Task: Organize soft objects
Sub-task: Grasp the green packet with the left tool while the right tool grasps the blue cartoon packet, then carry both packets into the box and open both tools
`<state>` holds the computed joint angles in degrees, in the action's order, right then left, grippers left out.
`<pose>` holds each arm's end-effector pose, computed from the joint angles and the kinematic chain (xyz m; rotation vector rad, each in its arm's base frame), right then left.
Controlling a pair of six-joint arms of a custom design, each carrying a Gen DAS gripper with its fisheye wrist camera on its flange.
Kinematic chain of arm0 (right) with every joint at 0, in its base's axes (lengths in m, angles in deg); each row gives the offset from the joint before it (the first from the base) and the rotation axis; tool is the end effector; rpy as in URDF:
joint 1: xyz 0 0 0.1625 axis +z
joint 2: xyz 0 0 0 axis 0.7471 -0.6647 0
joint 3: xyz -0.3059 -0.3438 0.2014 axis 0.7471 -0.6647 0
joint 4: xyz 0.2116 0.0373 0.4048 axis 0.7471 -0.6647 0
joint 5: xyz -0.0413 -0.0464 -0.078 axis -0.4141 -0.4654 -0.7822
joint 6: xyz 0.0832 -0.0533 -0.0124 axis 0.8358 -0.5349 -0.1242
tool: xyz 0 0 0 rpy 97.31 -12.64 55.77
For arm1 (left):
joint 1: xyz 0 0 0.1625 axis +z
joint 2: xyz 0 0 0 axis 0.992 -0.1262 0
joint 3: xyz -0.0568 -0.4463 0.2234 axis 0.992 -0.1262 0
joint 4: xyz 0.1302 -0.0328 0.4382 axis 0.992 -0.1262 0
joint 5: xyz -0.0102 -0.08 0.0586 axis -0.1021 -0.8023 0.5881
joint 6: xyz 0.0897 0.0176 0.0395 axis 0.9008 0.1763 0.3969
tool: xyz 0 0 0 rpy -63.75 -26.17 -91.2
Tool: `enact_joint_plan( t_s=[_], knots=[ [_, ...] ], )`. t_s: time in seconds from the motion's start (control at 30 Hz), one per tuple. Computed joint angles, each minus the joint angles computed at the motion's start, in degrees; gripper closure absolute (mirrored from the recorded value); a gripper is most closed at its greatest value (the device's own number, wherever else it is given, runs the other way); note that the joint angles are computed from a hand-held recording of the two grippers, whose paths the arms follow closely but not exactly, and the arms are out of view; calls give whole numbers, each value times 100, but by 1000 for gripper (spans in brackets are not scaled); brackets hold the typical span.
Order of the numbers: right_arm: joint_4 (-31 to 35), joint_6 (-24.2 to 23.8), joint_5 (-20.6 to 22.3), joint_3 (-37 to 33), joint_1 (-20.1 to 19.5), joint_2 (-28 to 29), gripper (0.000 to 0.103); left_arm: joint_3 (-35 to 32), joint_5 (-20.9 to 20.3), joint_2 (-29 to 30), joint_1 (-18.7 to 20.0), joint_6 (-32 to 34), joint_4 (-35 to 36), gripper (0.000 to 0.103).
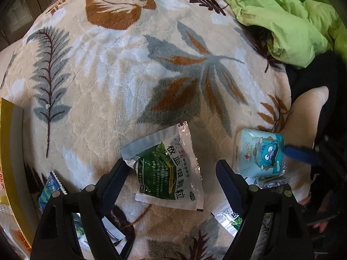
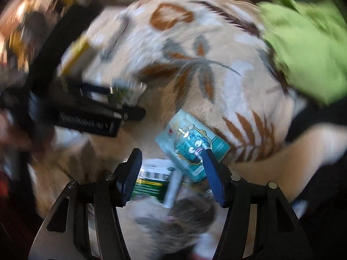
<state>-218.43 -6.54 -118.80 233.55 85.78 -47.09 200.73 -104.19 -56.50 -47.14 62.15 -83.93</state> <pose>0.2976 -0.2079 0.1106 0.1497 -2.3918 0.3163 -0.1970 -0.3371 0.1674 0.9349 2.5035 0.2602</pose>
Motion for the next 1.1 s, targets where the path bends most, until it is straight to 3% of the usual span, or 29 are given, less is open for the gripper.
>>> enact_joint_plan(
  t_s=[0.13, 0.23, 0.3, 0.37, 0.43, 0.47, 0.53, 0.57, 0.63, 0.7, 0.9, 1.1],
  knots=[
    [345, -750, -147, -102, -233, 162, 45, -6, 10, 34, 3, -5, -1, 20],
    [163, -1170, -116, -29, -519, 176, 45, -7, 26, 91, -7, -16, -29, 18],
    [7, -1397, -89, 23, -670, 167, 35, 30, 56, 98, -42, -11, -51, 17],
    [-94, -1427, -86, 73, -824, 193, 34, 58, 77, 118, -67, -3, -95, 16],
    [-371, -1264, -1, 192, -1032, 154, 37, 92, 84, 156, -106, -19, -156, 15],
    [-569, -1230, -15, 260, -1024, 121, 45, 103, 79, 155, -106, -13, -187, 16],
    [-601, -1017, -170, 303, -876, 9, 81, 140, 26, 115, -84, -16, -282, 16],
    [-660, -800, -197, 348, -813, -104, 91, 157, -5, 67, -62, -9, -326, 17],
    [-847, -577, -62, 449, -776, -287, 91, 205, 122, -25, -111, -49, -338, 32],
    [-766, -249, -88, 446, -628, -316, 91, 230, 193, -156, -112, -14, -360, 56],
    [-591, 916, -132, 293, -67, -263, 91, 156, 59, -228, 59, 109, -225, 65],
    [-838, 1772, -211, 64, 637, 160, 91, 133, 47, -550, 23, 121, 19, 67]
  ],
)
